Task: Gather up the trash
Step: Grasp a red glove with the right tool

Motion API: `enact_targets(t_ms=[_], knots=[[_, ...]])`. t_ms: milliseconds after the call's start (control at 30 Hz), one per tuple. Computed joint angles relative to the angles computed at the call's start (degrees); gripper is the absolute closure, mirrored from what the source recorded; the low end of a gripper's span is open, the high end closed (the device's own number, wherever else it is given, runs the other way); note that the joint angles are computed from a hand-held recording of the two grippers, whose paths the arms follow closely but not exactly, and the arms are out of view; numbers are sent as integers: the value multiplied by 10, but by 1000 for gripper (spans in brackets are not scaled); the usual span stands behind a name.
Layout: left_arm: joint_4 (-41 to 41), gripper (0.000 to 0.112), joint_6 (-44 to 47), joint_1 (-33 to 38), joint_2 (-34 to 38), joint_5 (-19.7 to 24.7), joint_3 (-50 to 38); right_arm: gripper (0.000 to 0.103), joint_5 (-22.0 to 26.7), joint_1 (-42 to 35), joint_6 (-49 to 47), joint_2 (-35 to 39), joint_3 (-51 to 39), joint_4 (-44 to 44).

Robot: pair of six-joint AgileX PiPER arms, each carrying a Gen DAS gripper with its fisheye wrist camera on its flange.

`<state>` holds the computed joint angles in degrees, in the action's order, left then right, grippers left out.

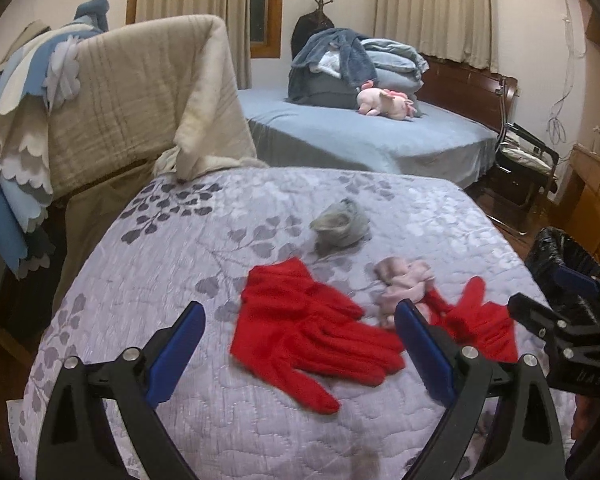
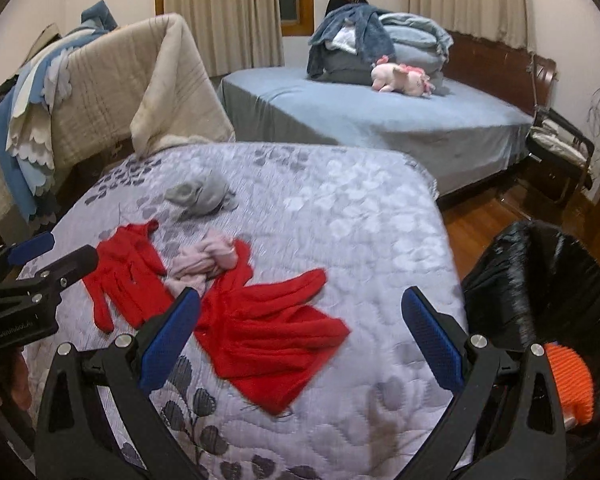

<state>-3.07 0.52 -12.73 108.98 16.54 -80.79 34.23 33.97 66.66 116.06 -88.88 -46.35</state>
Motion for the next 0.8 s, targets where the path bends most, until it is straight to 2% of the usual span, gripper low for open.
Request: enact_targets(t_ms=[567,767,800], knots=[[-37,19,45,27,39,22,-29,8,46,-14,-170,103,-118,187],[-45,19,52,27,52,31,-44,39,28,-13,-182,97,-109,190],[-43,19,51,26,54,33,-47,51,21,-14,-187,94,-105,195]])
